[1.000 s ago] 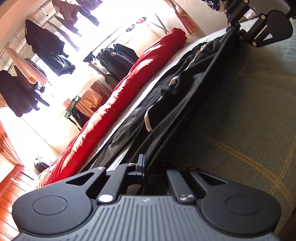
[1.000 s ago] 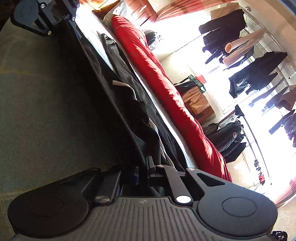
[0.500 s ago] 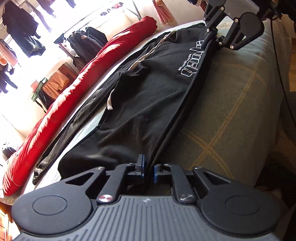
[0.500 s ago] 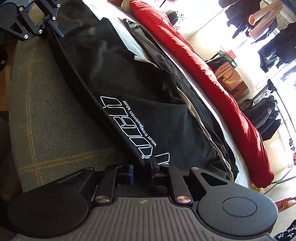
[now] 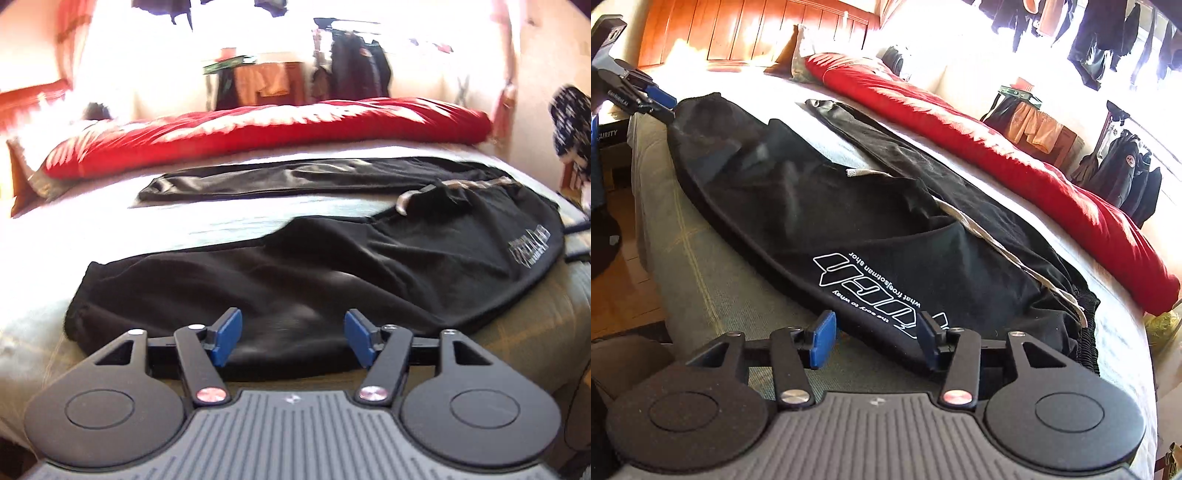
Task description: Fold clothes
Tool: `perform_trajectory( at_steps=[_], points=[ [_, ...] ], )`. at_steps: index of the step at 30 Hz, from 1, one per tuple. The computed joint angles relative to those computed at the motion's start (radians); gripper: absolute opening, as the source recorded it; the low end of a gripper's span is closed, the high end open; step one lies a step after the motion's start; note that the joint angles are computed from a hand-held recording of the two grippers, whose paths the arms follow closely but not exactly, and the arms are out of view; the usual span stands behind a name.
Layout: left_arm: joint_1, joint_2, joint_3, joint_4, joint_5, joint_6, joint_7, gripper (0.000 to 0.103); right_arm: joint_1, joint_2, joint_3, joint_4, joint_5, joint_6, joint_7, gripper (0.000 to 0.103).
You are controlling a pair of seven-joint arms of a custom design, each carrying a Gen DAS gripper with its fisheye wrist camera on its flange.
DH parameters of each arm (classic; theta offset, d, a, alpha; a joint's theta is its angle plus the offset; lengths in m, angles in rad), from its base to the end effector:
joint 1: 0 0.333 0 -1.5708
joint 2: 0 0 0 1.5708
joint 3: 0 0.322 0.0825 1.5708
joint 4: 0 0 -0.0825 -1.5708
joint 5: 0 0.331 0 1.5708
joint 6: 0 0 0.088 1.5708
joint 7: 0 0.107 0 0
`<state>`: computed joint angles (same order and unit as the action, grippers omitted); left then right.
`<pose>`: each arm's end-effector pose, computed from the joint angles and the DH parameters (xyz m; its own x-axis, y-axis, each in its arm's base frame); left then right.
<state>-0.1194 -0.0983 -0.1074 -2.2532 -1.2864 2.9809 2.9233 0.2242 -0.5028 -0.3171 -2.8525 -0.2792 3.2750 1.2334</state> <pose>0.4852 -0.0448 0.4986 -0.3818 -0.9239 0.0237 -0.5471 0.2053 -0.8115 0.3492 -0.0135 0.4794 0.3330 -0.8923 0.3048 -0.5177 -0.4432 -0.7319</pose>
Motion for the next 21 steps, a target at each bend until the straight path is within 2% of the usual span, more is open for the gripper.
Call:
perform_trajectory(
  at_steps=[1, 3, 6, 8, 12, 18, 21],
  points=[
    [0.018, 0.019, 0.014, 0.023, 0.013, -0.01, -0.075, 0.07, 0.014, 0.006, -0.006, 0.006, 0.003, 0.001, 0.002, 0.053],
    [0.066, 0.063, 0.051, 0.081, -0.017, -0.085, -0.175, 0.071, 0.031, 0.016, -0.008, 0.017, 0.013, 0.007, 0.013, 0.053],
    [0.151, 0.158, 0.075, 0.176, -0.111, -0.17, -0.279, 0.076, 0.066, 0.031, -0.022, 0.027, 0.024, 0.024, 0.036, 0.054],
    [0.2, 0.217, 0.073, 0.224, -0.128, -0.204, -0.348, 0.076, 0.083, 0.045, -0.027, 0.033, 0.028, 0.038, 0.055, 0.057],
    [0.265, 0.31, 0.051, 0.29, -0.06, -0.251, -0.492, 0.076, 0.113, 0.069, -0.042, 0.053, 0.029, 0.041, 0.097, 0.057],
    [0.311, 0.384, -0.021, 0.364, -0.116, -0.226, -0.427, 0.078, 0.145, 0.101, -0.066, 0.076, 0.018, 0.056, 0.14, 0.057],
    [0.307, 0.404, -0.043, 0.389, -0.134, -0.173, -0.38, 0.073, 0.171, 0.106, -0.089, 0.078, 0.005, 0.065, 0.157, 0.057]
  ],
)
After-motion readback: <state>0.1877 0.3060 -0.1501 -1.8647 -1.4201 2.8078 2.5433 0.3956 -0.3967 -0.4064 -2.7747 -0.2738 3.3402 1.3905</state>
